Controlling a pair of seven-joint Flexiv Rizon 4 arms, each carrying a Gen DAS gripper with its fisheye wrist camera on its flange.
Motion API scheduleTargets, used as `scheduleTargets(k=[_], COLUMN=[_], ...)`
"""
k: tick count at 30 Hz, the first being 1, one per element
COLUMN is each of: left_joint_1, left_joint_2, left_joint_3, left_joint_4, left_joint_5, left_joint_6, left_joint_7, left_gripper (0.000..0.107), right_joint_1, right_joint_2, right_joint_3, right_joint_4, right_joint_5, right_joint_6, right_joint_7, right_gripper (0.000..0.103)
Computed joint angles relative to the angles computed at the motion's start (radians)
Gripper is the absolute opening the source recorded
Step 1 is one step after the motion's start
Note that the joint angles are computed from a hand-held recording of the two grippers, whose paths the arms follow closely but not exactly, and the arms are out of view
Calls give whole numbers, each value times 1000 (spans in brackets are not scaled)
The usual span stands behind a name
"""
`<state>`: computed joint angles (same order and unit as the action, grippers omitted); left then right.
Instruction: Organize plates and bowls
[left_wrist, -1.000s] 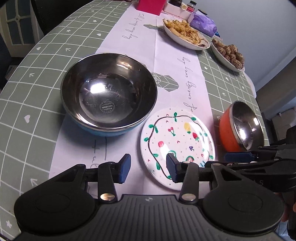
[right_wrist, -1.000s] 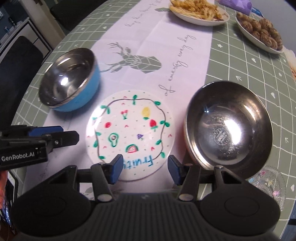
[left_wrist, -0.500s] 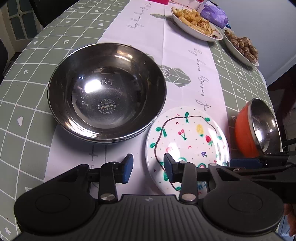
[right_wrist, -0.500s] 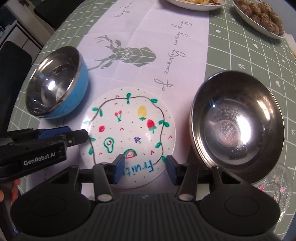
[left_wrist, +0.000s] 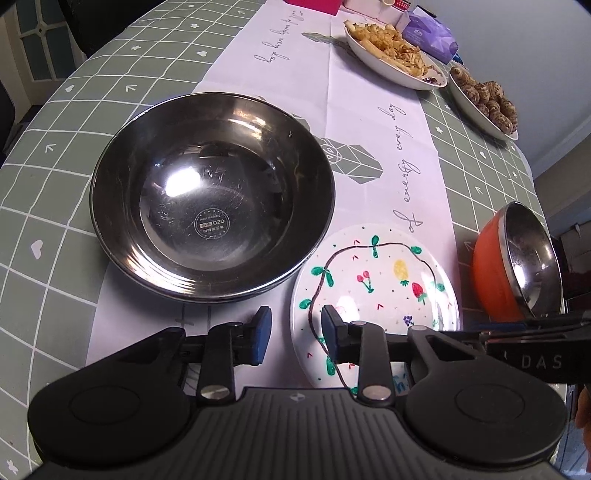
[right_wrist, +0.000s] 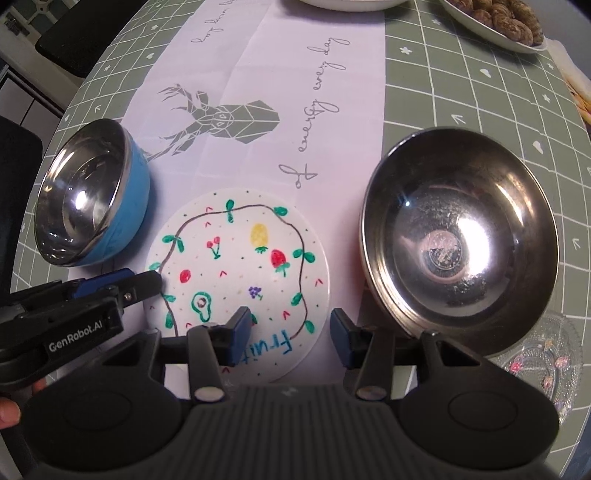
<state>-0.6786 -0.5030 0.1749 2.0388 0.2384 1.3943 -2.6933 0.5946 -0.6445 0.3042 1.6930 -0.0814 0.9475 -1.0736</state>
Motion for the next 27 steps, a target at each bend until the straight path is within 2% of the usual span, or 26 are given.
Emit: scheduleTargets(k=[3, 6, 12, 17, 21, 23, 25, 27], left_joint_1=[-1, -6, -18, -47, -83, -121, -118, -133], left_joint_2=[-6, -7, -1, -15, -38, -51, -60, -63], left_joint_3=[1, 7, 21, 57, 96, 136, 134, 144], left_joint_4=[-4, -1, 4, 6, 4, -3, 1, -3], left_joint_5=[1, 3, 12, 20, 14, 17, 7, -8], left_joint_6=[3, 13, 33, 66, 95, 105, 131, 123], left_joint_7=[-1, -11, -18, -50, -67, -86, -77, -61], left_gripper=[34, 34, 34, 30, 25, 19, 15, 15], right_joint_1=[1, 19, 33, 9, 9, -7, -25, -31], right_joint_2=[3, 11, 27, 15, 15, 10, 3, 4], right_joint_3=[8, -12, -42, -30, -39, -24, -2, 6], right_joint_4=[6, 25, 91, 118, 131, 130, 130, 136], right_joint_5=[20, 28, -1, 2, -30, -27, -14, -11], right_joint_6=[9, 24, 101, 191, 213, 214, 229, 231], right_joint_7=[14, 100, 227, 263, 287, 277, 259, 245], right_gripper=[47, 47, 47, 47, 31, 27, 23, 19])
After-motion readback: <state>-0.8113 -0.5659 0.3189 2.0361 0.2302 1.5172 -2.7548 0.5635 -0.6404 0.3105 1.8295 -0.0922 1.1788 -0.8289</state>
